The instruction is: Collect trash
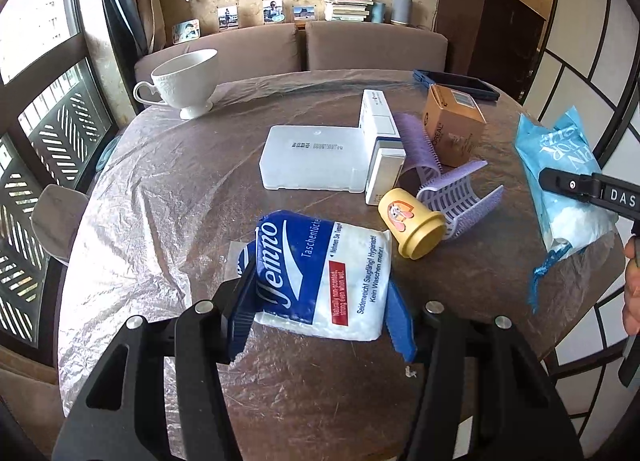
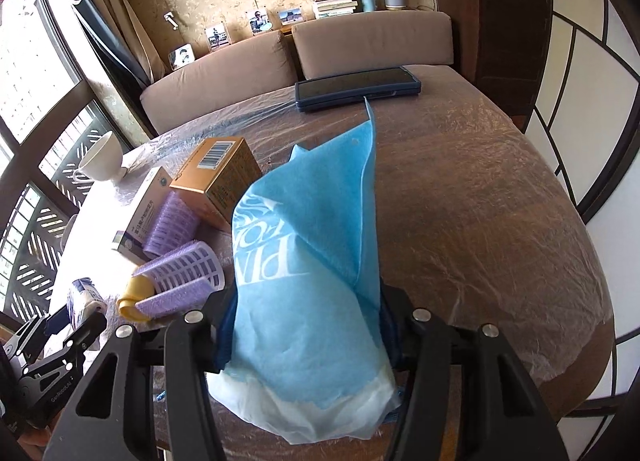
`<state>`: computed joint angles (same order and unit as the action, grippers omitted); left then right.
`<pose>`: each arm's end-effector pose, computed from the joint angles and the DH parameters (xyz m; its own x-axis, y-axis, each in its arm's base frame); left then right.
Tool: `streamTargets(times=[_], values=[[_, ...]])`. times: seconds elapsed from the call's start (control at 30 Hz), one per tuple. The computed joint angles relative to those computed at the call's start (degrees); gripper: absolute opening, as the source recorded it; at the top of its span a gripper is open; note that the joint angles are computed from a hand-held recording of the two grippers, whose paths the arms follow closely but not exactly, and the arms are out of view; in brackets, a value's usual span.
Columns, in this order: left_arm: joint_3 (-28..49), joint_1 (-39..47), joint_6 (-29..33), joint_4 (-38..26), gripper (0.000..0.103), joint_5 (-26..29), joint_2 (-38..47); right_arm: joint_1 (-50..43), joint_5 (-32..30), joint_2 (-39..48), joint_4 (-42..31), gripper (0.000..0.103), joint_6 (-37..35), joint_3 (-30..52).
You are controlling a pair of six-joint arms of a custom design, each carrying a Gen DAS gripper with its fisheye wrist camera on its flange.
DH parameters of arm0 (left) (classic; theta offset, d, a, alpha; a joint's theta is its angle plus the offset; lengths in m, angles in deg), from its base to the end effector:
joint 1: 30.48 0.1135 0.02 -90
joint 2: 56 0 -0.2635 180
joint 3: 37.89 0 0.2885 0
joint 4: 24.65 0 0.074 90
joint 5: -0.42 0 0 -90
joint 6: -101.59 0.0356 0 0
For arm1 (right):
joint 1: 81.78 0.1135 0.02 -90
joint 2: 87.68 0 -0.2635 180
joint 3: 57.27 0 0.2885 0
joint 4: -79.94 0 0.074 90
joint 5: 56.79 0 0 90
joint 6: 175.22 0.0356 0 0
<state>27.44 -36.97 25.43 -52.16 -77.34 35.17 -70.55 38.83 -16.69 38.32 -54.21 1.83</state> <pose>0.3469 -0.0471 0.1639 -0.7175 0.3169 -0.6203 0.4200 0.9072 -0.0224 0.2768 0.0514 0.2152 -0.7463 0.3745 -0.5503 0.2891 0.9270 0.2389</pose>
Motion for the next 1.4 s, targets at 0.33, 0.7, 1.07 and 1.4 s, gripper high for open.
streamTargets(times=[0.33, 0.7, 1.07, 1.4], values=[[-3.5, 0.0, -3.8, -1.4, 0.056, 0.8, -5.3, 3.1, -0.9, -7.8, -3.8, 0.054, 0.7, -4.1], [-9.5, -2.6, -7.7, -2.8, 0.056, -0.8, -12.9, 7.8, -0.8, -16.2, -7.7, 0.054, 3.6, -8.6], [-14.8, -5.5, -10.4, -5.7, 0.056, -1.1, -22.1, 10.9, -0.3, -25.3, -13.3, 0.054, 4.5, -12.3], [-18.8, -8.1, -12.5, -8.3, 0.056, -2.1, -28.8, 15.0, 0.1, -33.5, -18.7, 0.054, 5.1, -14.4]])
